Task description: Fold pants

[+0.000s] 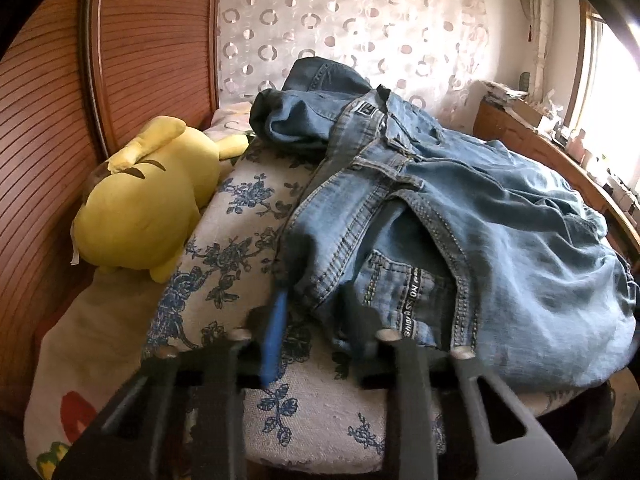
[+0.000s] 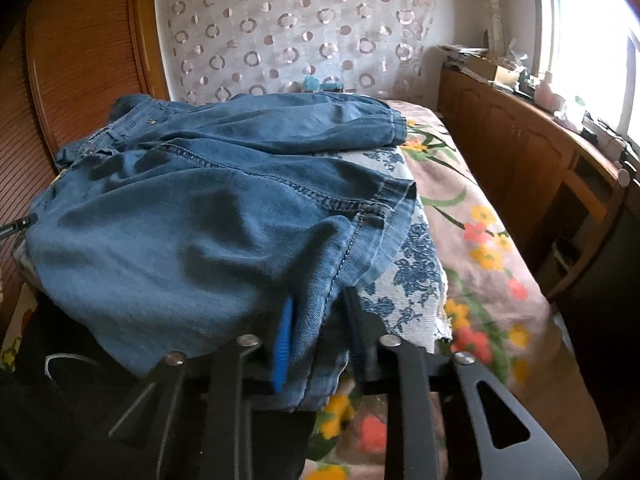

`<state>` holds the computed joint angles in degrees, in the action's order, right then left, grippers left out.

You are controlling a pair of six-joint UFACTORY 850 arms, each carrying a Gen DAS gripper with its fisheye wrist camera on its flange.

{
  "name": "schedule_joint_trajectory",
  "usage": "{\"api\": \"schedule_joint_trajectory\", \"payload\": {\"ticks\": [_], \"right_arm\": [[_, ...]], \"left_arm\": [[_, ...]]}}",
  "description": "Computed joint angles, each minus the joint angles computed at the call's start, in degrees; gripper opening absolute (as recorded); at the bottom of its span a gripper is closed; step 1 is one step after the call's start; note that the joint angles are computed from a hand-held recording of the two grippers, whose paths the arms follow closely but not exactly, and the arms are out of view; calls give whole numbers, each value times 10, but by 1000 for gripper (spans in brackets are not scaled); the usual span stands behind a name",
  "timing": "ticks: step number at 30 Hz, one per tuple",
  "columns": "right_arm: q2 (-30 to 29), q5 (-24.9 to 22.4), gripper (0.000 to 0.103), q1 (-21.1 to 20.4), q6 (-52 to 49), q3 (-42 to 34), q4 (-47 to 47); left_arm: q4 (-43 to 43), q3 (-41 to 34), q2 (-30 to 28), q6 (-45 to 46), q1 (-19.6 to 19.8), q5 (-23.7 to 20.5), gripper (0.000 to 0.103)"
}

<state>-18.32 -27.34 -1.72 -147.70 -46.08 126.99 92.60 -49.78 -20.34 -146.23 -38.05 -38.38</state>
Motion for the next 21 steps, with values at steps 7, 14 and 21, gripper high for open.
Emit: {"api": "schedule_joint_trajectory", "payload": {"ticks": [7,14,21], "right_arm": [[16,-31,9,-3,1,6,-7],[51,-62,8,-11,-22,8,4],[43,-76,8,-5,-27,-21,11]], "left_arm": [[-3,-7,23,36,-20,-37,13],[11,-24,36,59,-25,-58,12],[17,-48,36,86,-25,-69,11]]}}
